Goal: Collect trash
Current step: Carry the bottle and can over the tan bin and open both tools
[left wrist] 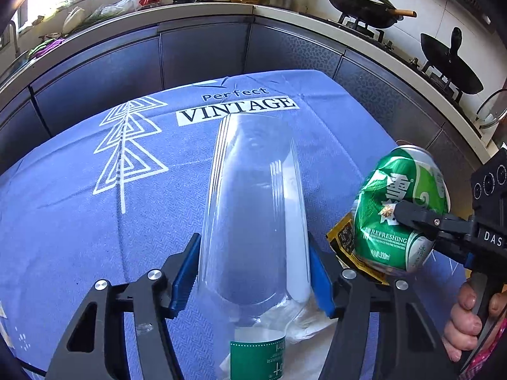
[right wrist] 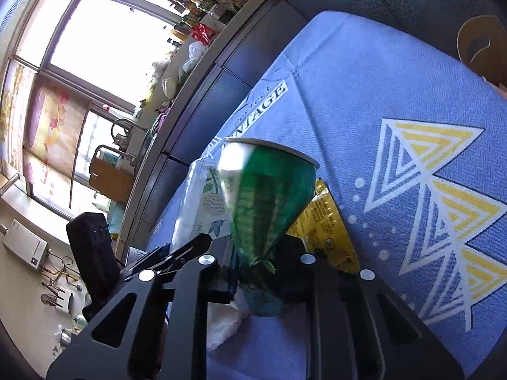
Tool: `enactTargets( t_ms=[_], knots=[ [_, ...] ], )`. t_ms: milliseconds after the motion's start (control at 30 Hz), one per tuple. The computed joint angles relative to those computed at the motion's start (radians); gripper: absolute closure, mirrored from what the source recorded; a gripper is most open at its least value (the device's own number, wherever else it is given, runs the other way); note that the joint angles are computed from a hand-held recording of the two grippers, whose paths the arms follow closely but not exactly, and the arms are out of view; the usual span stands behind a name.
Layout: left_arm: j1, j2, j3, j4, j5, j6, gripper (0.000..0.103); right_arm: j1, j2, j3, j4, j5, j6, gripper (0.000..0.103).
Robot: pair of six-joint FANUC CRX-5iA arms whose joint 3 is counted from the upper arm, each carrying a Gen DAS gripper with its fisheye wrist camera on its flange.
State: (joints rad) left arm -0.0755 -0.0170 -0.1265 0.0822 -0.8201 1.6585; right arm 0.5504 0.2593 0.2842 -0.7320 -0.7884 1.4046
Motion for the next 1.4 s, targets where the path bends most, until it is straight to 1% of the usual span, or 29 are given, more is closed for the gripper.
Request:
enactTargets(
  t_ms=[67,133,200,233,300,367,500,633,733,800,833,933,967,1033,1133,1167,1200,1233,1300,1333,1400],
  knots=[
    [0.003,-0.033,-0.016,0.0,0.017,0.004,0.04,0.001,-0.026,-0.018,0.007,0.025,0.009,0.088],
    [0.013,-0.069,-0.042,0.043,0.04,-0.027,0.04,-0.003,-0.044,-0.028,0.009,0.036,0.01,0.089],
    [0.021,-0.094,-0.066,0.116,0.06,-0.083,0.04,-0.009,-0.058,-0.038,0.014,0.044,0.008,0.089],
    [0.027,-0.105,-0.086,0.182,0.071,-0.135,0.04,-0.013,-0.066,-0.045,0.013,0.047,0.007,0.089],
    [0.022,-0.107,-0.101,0.26,0.08,-0.186,0.04,-0.016,-0.082,-0.064,0.023,0.058,-0.001,0.089],
    [0.01,-0.094,-0.098,0.308,0.073,-0.212,0.04,-0.023,-0.097,-0.083,0.028,0.062,-0.004,0.089],
    [-0.039,-0.04,-0.065,0.344,0.053,-0.217,0.04,-0.044,-0.129,-0.137,0.053,0.067,-0.015,0.089],
    [-0.112,0.046,0.021,0.355,0.036,-0.224,0.04,-0.102,-0.157,-0.18,0.044,0.067,-0.02,0.089],
    [-0.171,0.139,0.138,0.361,0.012,-0.228,0.04,-0.16,-0.196,-0.215,0.048,0.111,-0.023,0.089],
    [-0.2,0.212,0.229,0.382,-0.009,-0.226,0.04,-0.201,-0.222,-0.238,0.06,0.149,-0.037,0.089],
    [-0.212,0.256,0.279,0.411,-0.025,-0.231,0.04,-0.221,-0.233,-0.25,0.068,0.173,-0.049,0.089],
    [-0.236,0.39,0.428,0.493,-0.095,-0.232,0.04,-0.266,-0.238,-0.265,0.103,0.212,-0.079,0.088],
    [-0.247,0.449,0.498,0.507,-0.133,-0.217,0.04,-0.277,-0.231,-0.268,0.129,0.221,-0.096,0.088],
    [-0.265,0.567,0.657,0.491,-0.217,-0.153,0.04,-0.298,-0.204,-0.26,0.163,0.217,-0.121,0.088],
    [-0.282,0.7,0.837,0.474,-0.311,-0.079,0.04,-0.337,-0.147,-0.225,0.156,0.181,-0.11,0.088],
    [-0.287,0.755,0.917,0.465,-0.347,-0.051,0.04,-0.346,-0.126,-0.21,0.155,0.167,-0.105,0.088],
    [-0.29,0.789,0.968,0.457,-0.368,-0.036,0.04,-0.348,-0.11,-0.198,0.157,0.159,-0.105,0.088],
    [-0.296,0.837,1.045,0.441,-0.396,-0.015,0.04,-0.354,-0.092,-0.183,0.155,0.148,-0.097,0.088],
    [-0.303,0.891,1.13,0.414,-0.427,0.01,0.04,-0.353,-0.064,-0.16,0.176,0.135,-0.097,0.088],
    [-0.308,0.935,1.205,0.398,-0.458,0.031,0.039,-0.351,-0.054,-0.152,0.188,0.133,-0.096,0.088],
    [-0.31,0.999,1.315,0.383,-0.507,0.057,0.039,-0.344,-0.04,-0.144,0.21,0.132,-0.097,0.088]
  ],
)
